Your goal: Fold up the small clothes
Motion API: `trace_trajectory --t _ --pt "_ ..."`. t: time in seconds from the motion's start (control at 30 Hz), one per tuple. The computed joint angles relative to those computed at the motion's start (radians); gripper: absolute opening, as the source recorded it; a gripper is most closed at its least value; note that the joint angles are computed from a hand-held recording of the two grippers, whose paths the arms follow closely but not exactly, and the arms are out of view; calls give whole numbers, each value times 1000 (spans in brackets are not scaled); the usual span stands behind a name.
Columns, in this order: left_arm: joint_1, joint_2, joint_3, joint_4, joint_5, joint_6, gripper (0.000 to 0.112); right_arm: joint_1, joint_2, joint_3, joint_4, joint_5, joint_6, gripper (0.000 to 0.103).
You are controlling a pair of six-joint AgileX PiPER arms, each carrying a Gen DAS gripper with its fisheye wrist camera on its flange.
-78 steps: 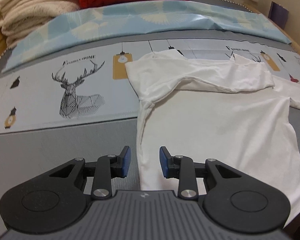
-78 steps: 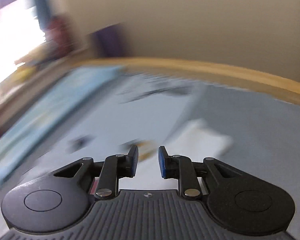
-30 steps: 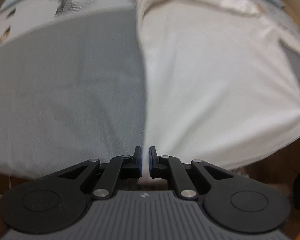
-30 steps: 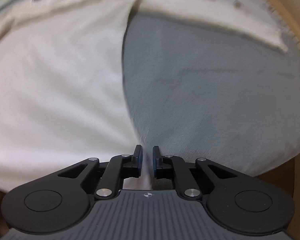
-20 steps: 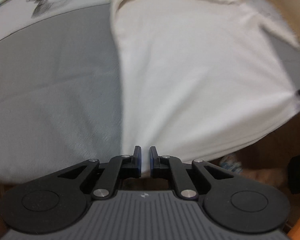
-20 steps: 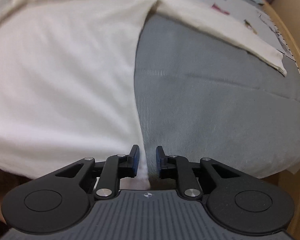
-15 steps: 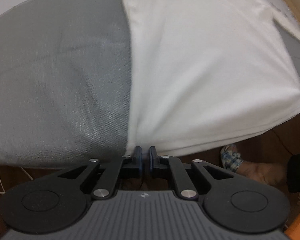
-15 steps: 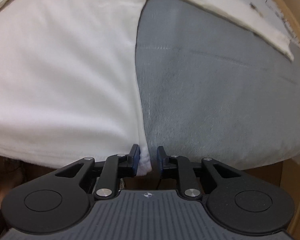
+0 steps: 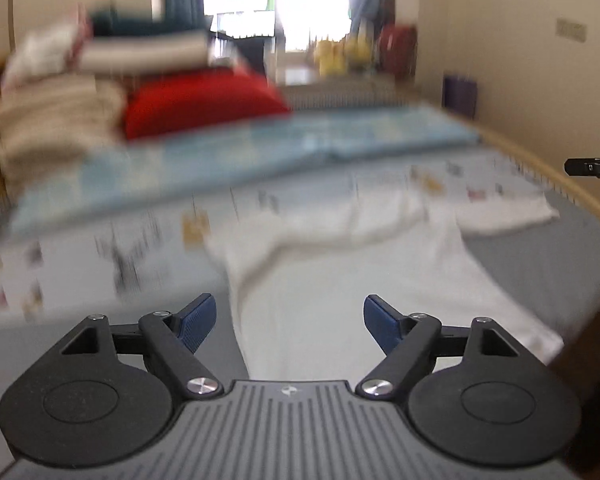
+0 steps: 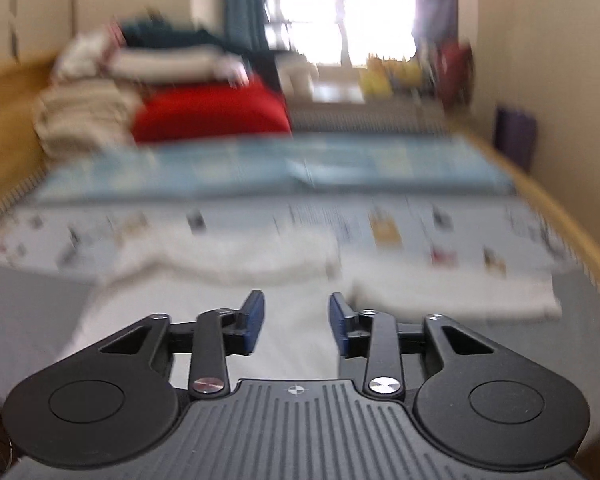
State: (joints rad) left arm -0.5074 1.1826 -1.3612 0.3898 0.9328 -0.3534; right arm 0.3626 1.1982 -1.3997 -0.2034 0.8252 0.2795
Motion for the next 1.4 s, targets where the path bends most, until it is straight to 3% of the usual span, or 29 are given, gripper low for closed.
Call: trace_trajectory --t 0.17,0.33,0.37,0.47,0.57,0.67,0.77,0.87,0.9,0.97,1.13,1.27,1.33,1.4 --pt "-88 20 43 225 -52 -151 86 -119 -1 -10 116 -157 -94 52" --pt "56 19 232 117 -159 -218 82 -130 10 9 98 -214 55 52" --pt "95 17 262 83 -180 -219 82 -104 16 3 33 -204 118 52" --pt "95 118 211 132 -120 -177 60 -64 67 -19 -65 -188 196 52" --pt "82 117 218 223 -184 -209 63 -4 101 -51 -190 -137 278 52" --pt "112 145 151 126 -200 -203 61 16 147 -112 -224 -89 285 52" --pt "109 162 102 86 -198 -246 50 40 190 -169 -278 -66 324 51" --pt "57 183 100 141 -181 -316 32 30 241 -205 -255 -88 329 39" --pt "42 202 85 144 -153 -318 24 25 257 -213 -241 -95 324 28" --pt "34 228 73 137 -152 -303 20 4 290 -214 -181 -136 295 11" --pt "17 294 43 184 -146 -322 20 -37 401 -217 -70 -227 241 10" --pt "-4 337 33 220 -150 -336 20 -59 572 -390 -50 -117 258 11" --pt "-22 350 31 242 -158 -332 20 -92 694 -546 32 -16 220 12" --pt "-33 357 26 236 -182 -303 20 -126 779 -638 94 27 228 12"
